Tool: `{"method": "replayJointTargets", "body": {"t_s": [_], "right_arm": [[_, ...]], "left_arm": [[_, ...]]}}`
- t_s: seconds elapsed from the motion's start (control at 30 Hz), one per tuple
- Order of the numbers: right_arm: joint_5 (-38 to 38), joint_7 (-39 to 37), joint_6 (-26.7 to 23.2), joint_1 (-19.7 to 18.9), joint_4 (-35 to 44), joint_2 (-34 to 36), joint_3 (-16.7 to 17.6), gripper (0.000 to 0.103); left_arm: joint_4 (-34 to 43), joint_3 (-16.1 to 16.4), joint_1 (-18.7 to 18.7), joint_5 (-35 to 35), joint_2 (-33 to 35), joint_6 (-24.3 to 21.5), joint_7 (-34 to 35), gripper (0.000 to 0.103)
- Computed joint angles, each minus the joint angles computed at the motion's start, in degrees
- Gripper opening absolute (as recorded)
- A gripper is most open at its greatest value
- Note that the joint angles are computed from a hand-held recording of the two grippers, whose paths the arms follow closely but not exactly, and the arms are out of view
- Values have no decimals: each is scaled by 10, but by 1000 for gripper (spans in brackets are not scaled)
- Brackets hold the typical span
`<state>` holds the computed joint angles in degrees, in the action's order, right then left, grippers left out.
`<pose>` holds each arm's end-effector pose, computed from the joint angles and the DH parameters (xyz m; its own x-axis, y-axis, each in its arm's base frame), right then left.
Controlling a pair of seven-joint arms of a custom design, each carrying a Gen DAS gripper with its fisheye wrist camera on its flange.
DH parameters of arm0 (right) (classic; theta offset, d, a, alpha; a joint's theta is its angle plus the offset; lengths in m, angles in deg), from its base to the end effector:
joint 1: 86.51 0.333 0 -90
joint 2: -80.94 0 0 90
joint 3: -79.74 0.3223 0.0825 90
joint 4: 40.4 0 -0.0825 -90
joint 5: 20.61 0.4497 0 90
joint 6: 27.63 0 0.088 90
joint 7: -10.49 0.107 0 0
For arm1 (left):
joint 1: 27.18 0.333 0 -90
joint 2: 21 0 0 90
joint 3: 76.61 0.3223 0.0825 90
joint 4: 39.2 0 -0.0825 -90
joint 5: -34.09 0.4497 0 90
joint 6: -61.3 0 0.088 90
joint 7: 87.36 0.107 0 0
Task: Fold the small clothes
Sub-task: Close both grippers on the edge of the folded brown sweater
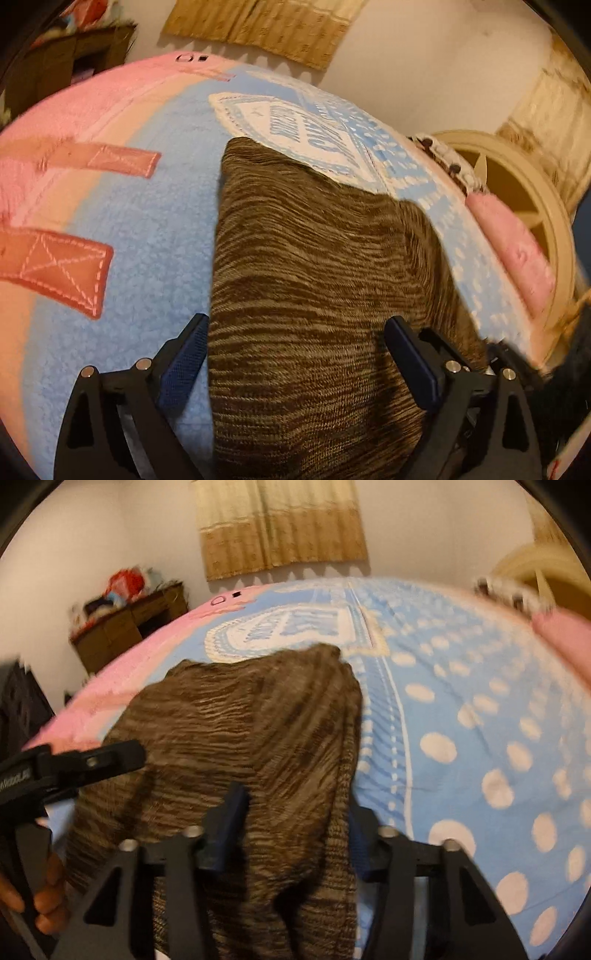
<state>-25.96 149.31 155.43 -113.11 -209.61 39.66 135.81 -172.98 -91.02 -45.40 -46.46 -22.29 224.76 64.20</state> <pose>0.3751 0.1502 0.3197 -0.1758 -0.9841 0.0252 -0.6379 0.0944 -0.7643 0.5025 -0.2586 0.3344 -0.4584 -0.7894 0.4083 -0.7838 0.1425 -0.6045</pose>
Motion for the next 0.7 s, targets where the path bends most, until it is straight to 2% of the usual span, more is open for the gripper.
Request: {"method": "replayJointTargets", "body": {"t_s": [0.07, 0.1, 0.13, 0.2, 0.3, 0.33, 0.4, 0.43, 0.47, 0.5, 0.57, 0.6, 0.7], "right_arm": [[-27, 7, -46, -20, 15, -46, 58, 35], [-31, 11, -50, -23, 17, -52, 66, 35], [-35, 18, -44, -22, 15, -47, 59, 35], [-33, 23, 0, -9, -1, -12, 9, 35], [-5, 5, 64, 14, -15, 56, -64, 46], [3, 0, 91, 33, -19, 88, -103, 50], [5, -8, 128, 64, -24, 125, -163, 52], [12, -19, 124, 77, -20, 133, -176, 50], [18, -27, 118, 77, -19, 129, -172, 44], [26, -37, 109, 68, -16, 121, -152, 40], [49, -44, 86, 46, -11, 96, -102, 35], [62, -43, 69, 30, -8, 76, -67, 34], [91, -40, 37, 29, -7, 35, -28, 29]], "left_arm": [[0, -2, -2, 2, 2, 16, -5, 87], [0, -2, -2, 2, 2, 20, -6, 79], [1, -2, -1, 3, 3, 22, -7, 72], [4, 1, 2, 1, 5, 13, -7, 69], [6, -2, 3, 0, 8, 18, -8, 69], [6, -4, 1, 1, 9, 26, -4, 69], [8, -6, -1, -12, 10, 31, 11, 69], [9, -4, 1, -27, 9, 19, 23, 66], [9, -1, 5, -41, 8, 3, 30, 58], [9, 3, 10, -46, 7, -12, 26, 38], [7, 15, 24, -51, 2, -72, 6, 31], [5, 16, 27, -55, -1, -80, 5, 29], [-6, 3, 13, -61, -20, -22, 51, 27]]}}
